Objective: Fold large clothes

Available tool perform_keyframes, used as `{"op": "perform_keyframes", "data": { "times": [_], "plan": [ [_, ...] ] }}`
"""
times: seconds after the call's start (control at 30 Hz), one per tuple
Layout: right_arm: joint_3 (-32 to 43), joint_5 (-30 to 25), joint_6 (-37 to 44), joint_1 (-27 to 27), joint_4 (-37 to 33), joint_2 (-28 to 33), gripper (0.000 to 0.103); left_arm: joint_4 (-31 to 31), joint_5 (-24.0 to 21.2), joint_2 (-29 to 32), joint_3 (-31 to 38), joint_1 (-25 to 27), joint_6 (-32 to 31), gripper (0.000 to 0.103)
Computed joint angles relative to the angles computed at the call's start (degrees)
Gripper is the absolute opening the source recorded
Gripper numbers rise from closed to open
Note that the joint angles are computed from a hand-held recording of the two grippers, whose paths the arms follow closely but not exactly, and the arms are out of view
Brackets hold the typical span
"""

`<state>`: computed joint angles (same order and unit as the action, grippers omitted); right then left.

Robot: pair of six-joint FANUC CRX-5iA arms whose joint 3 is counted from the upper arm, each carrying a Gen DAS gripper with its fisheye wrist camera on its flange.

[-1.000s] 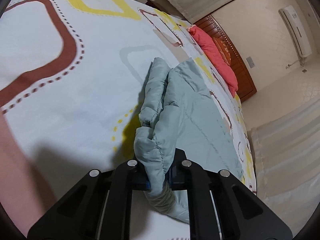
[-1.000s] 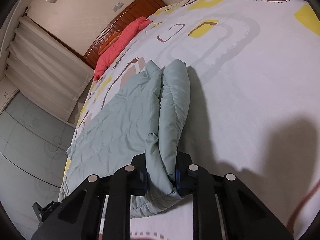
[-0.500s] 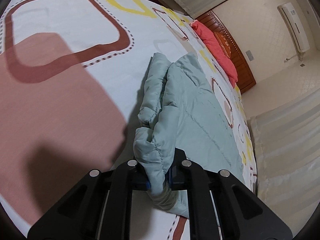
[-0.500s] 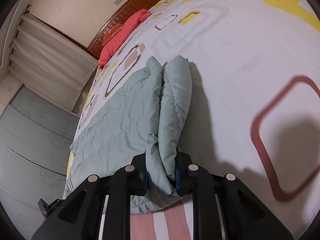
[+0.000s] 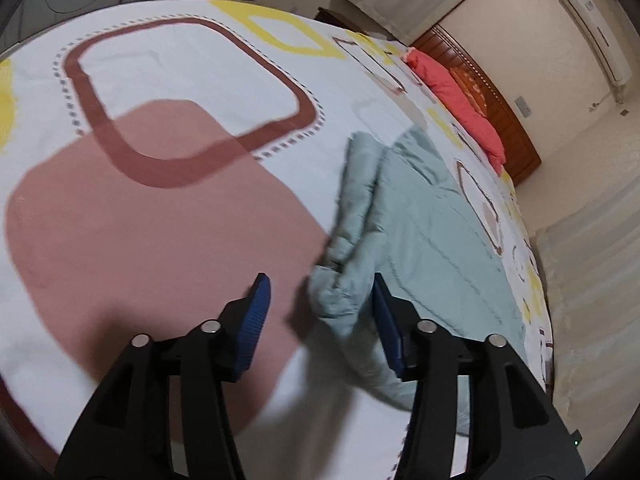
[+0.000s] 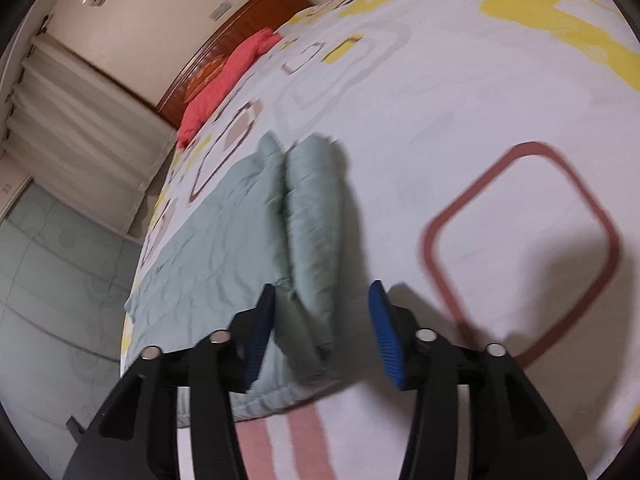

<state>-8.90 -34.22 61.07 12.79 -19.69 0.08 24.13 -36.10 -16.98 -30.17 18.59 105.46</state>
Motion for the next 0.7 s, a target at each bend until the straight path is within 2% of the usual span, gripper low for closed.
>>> {"op": "perform_keyframes", "data": {
  "times": [0.07, 0.13, 0.2, 0.23, 0.33, 0.4, 0.47, 0.53, 0.6, 0.7],
  "plan": [
    [-0.98, 0.56, -2.79, -0.09, 2.85, -0.44, 0.05, -3.47, -1.24, -0.99, 0.83, 0.49, 1.85, 0.052],
    [-2.17, 1.13, -6.91, 0.47, 7.5, -0.99, 0.05, -11.59, -3.47, -1.79, 3.68, -0.13, 6.58, 0.052],
    [-2.86, 1.39, -10.27, 1.26, 12.02, -1.34, 0.05, -22.49, -6.36, -1.53, 8.39, -2.75, 12.88, 0.052],
    [-3.4, 1.38, -12.67, 2.31, 16.15, -1.55, 0.05, -25.76, -7.27, -1.28, 10.05, -3.97, 14.34, 0.052],
    [-4.22, 1.88, -15.59, 5.39, 24.19, -2.3, 0.049, -32.14, -7.77, -0.79, 13.87, -8.06, 15.51, 0.051],
    [-3.55, 1.84, -14.07, 7.05, 25.19, -2.26, 0.049, -36.26, -7.58, 0.6, 16.95, -12.36, 14.97, 0.051],
    [-2.02, 1.49, -11.79, 9.47, 26.12, -1.22, 0.049, -37.68, -6.57, 2.68, 19.1, -15.96, 12.51, 0.051],
    [1.2, -0.18, -6.93, 11.66, 24.04, 0.94, 0.049, -33.81, -6.32, 5.9, 20.63, -17.3, 7.58, 0.051],
    [4.38, -1.84, -3.44, 13.57, 22.42, 3.23, 0.049, -31.38, -6.66, 9.17, 22.57, -18.3, 5.29, 0.051],
    [8.61, -3.34, -1.0, 16.12, 23.12, 6.34, 0.049, -30.59, -6.56, 13.94, 26.45, -20.12, 4.94, 0.05]
  ]
}}
